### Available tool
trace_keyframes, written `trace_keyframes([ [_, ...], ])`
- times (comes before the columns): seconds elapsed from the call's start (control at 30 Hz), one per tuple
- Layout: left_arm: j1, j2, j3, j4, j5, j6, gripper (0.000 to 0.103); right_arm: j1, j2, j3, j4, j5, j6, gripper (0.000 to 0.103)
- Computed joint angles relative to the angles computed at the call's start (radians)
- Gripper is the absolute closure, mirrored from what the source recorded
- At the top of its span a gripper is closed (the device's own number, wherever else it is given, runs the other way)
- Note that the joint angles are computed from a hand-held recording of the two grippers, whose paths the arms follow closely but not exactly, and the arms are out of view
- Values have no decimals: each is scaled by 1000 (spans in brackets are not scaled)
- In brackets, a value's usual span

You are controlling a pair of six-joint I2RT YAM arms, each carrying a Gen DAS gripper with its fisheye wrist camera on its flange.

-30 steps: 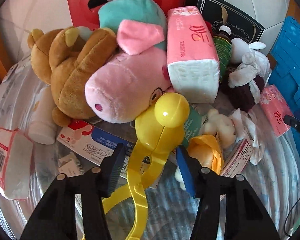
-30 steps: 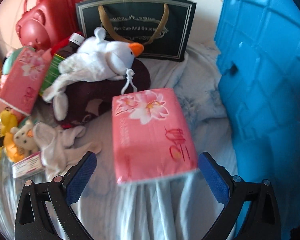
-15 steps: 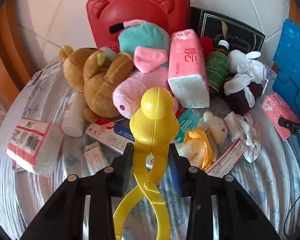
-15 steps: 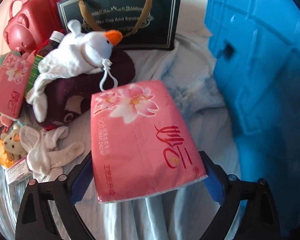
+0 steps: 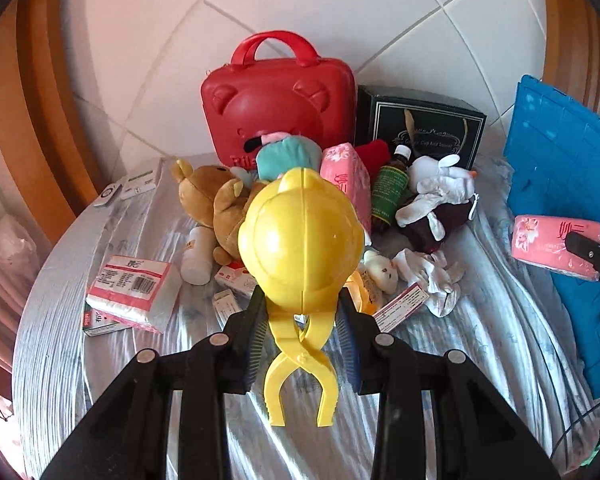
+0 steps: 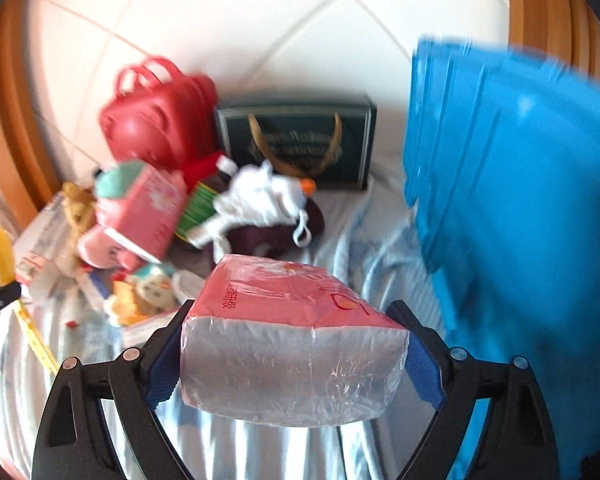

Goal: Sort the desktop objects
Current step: 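Carry the yellow tongs and pink tissue pack over the blue bin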

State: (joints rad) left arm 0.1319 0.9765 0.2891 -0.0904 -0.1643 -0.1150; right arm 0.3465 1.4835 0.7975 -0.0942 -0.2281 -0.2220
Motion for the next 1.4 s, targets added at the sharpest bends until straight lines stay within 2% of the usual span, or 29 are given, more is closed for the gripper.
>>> trace_keyframes([
  [0.1, -66, -173, 11, -135, -44, -26, 71, -26, -163, -44, -52, -44, -2, 10],
  [0.27, -264, -336, 102, -311, -169, -107, 71, -109, -447, -75, -153, -143, 6, 10],
  [0.4, -503, -286, 236, -380, -320, -198, 71, -245, -593, -29, -255, -264, 5, 10],
  [0.57, -720, -150, 407, -357, -433, -237, 71, -504, -635, 80, -369, -485, -35, 10],
  [0.7, -840, 1, 577, -320, -468, -225, 71, -733, -582, 195, -424, -664, -68, 10],
  [0.8, -927, 126, 734, -285, -486, -196, 71, -904, -501, 288, -409, -758, -76, 10],
  [0.93, -1009, 311, 951, -251, -489, -160, 71, -1023, -374, 388, -358, -753, -85, 10],
  [1.03, -1052, 474, 1141, -268, -464, -149, 71, -1063, -261, 465, -337, -721, -101, 10],
  [1.17, -1080, 722, 1424, -392, -415, -170, 71, -1086, -125, 564, -362, -673, -158, 10],
  [1.23, -1081, 842, 1541, -461, -381, -183, 71, -1091, -65, 603, -370, -657, -178, 10],
  [1.27, -1082, 882, 1569, -463, -371, -175, 70, -1089, -34, 620, -369, -645, -189, 10],
  [1.33, -1124, 963, 1652, -486, -465, -142, 70, -1093, 18, 654, -382, -629, -214, 10],
  [1.37, -1131, 990, 1693, -517, -457, -142, 70, -1089, 48, 676, -395, -618, -227, 10],
  [1.4, -1125, 1019, 1746, -556, -394, -152, 70, -1090, 79, 701, -408, -614, -241, 10],
])
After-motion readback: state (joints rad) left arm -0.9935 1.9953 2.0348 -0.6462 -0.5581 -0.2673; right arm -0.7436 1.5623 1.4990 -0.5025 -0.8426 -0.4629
